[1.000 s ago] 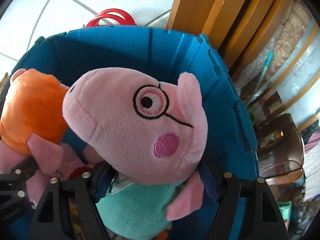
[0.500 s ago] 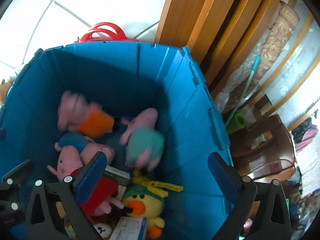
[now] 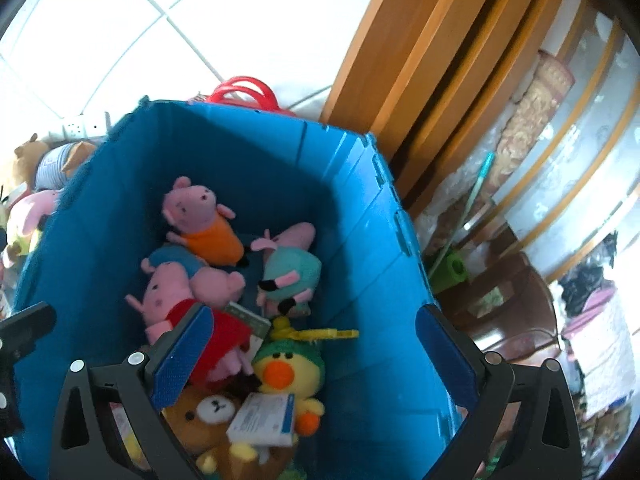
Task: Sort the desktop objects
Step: 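Move both tools back over the pile on the bed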
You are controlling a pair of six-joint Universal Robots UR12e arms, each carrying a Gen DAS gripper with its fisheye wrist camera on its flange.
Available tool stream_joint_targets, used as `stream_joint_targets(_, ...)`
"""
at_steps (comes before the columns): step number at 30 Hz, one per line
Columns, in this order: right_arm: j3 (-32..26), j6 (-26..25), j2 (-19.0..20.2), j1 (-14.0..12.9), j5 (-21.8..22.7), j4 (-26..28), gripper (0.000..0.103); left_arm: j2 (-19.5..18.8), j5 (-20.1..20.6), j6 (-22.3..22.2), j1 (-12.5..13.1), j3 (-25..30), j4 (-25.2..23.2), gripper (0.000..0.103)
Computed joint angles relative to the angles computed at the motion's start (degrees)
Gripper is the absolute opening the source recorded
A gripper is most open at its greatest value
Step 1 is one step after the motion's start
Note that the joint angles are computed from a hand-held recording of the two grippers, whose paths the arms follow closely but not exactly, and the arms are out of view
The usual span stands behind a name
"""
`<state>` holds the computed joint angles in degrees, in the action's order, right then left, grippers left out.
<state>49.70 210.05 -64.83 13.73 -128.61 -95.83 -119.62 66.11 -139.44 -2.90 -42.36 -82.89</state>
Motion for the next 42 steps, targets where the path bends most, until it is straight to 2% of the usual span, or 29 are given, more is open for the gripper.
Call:
stream_joint_targets(4, 2.1, 1.0, -1.5, 2.7, -2.7, -2.6, 0.102, 3.0, -3.4, 2.1, 2.4, -4.3, 1.6, 0.083)
stream_joint_targets(8, 4.9, 2.1, -2.9, 5.0, -5.5, -5.5, 0.102, 6.0, -6.9, 3.9, 5.1, -9.3, 5.2, 0.083)
stream_joint_targets(15, 9.0, 4.1, -4.2, 8.0, -4.2, -13.5, 0.102, 8.9, -10.9, 5.1, 9.2, -14.6, 8.5, 0.083)
stream_joint_targets(21, 8.4, 5.4, -2.7, 10.2, -3.9, -17.4, 0.102, 9.8, -12.4, 5.1, 12.2, -17.0, 10.8, 0.083)
stream_joint_targets(28, 5.6, 5.2, 0.4, 12.7, -3.4, -22.7, 0.102, 10.2, -10.2, 2.2, 15.2, -20.4, 17.7, 0.083)
stream_joint_targets(33, 1.4, 4.5, 3.9, 14.1, -2.3, -24.3, 0.103, 8.8, -9.6, 0.7, 17.6, -20.2, 18.2, 0.083)
stream_joint_targets(37, -2.9, 4.5, 7.1, 14.9, -1.4, -23.2, 0.102, 7.5, -6.4, -1.1, 19.3, -20.5, 20.8, 0.083)
stream_joint_targets(42, -8.0, 3.9, 11.0, 16.0, 0.0, -23.4, 0.102, 5.4, -4.7, -2.0, 21.4, -19.2, 20.1, 0.083)
